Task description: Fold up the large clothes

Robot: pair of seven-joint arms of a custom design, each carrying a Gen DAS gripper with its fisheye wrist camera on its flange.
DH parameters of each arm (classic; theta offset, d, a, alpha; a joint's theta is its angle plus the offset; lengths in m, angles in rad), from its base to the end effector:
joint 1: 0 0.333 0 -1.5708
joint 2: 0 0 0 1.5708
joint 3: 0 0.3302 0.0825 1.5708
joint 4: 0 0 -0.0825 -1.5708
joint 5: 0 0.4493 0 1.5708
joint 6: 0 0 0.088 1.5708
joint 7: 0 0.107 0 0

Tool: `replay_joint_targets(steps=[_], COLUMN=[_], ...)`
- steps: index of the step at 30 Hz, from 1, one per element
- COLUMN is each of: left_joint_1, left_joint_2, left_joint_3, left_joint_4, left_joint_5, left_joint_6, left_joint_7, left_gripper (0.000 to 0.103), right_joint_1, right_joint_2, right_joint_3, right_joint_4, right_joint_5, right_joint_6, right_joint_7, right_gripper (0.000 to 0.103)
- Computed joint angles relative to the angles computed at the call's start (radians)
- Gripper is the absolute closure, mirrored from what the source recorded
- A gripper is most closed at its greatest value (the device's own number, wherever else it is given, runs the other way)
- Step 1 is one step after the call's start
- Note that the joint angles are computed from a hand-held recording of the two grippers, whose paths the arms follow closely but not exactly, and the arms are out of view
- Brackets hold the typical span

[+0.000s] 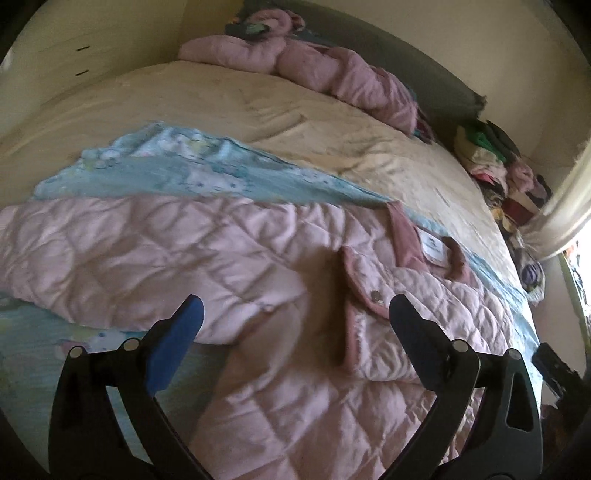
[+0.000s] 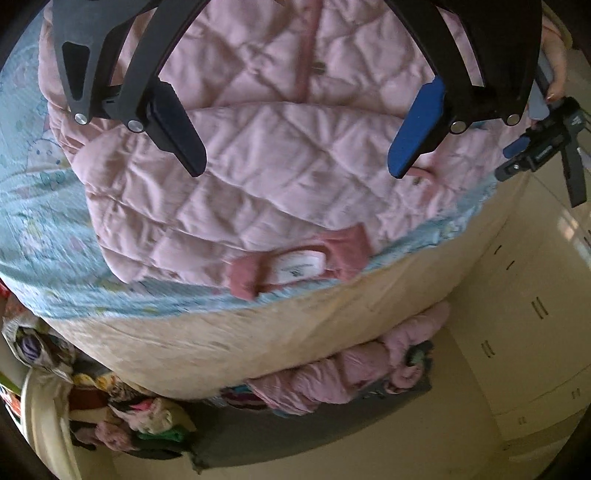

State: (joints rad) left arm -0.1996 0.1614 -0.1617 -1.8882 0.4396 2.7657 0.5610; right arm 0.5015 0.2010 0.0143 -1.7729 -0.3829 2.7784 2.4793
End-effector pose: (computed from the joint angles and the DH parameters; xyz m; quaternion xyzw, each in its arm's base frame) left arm 0.6557 -0.2613 0.4872 -0.7504 0.5475 -0.3297 0.1684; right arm 0.6266 0.3734 0.5260 -0.6155 0.6754 -0.1584 0.3739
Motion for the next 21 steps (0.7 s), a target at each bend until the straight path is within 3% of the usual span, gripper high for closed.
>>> replay_joint_targets(steps=[7,21], left_joint_1=[0.009,0.075], left_joint_2=[-0.036,-0.119], left_joint_3=[0.019,0.023], left_joint_4=[-0.023,-0.113], left_joint_5=[0.067,0.108], left_joint_6=[-0.065,-0.074], left_joint_7=[-0.072,-0.188], left_gripper=[0.009,0.009], right_joint_1=[0.025,0.122], right_joint_2=[0.059,0.258], right_joint_3=[0.021,0.035], right_joint_4=[0.112,0.403], right_joint_5=[0.038,0.189], right_joint_6=[-0.02,-0.077], right_joint_7=[-0.079,-0.316], right_gripper=[0.005,0.005])
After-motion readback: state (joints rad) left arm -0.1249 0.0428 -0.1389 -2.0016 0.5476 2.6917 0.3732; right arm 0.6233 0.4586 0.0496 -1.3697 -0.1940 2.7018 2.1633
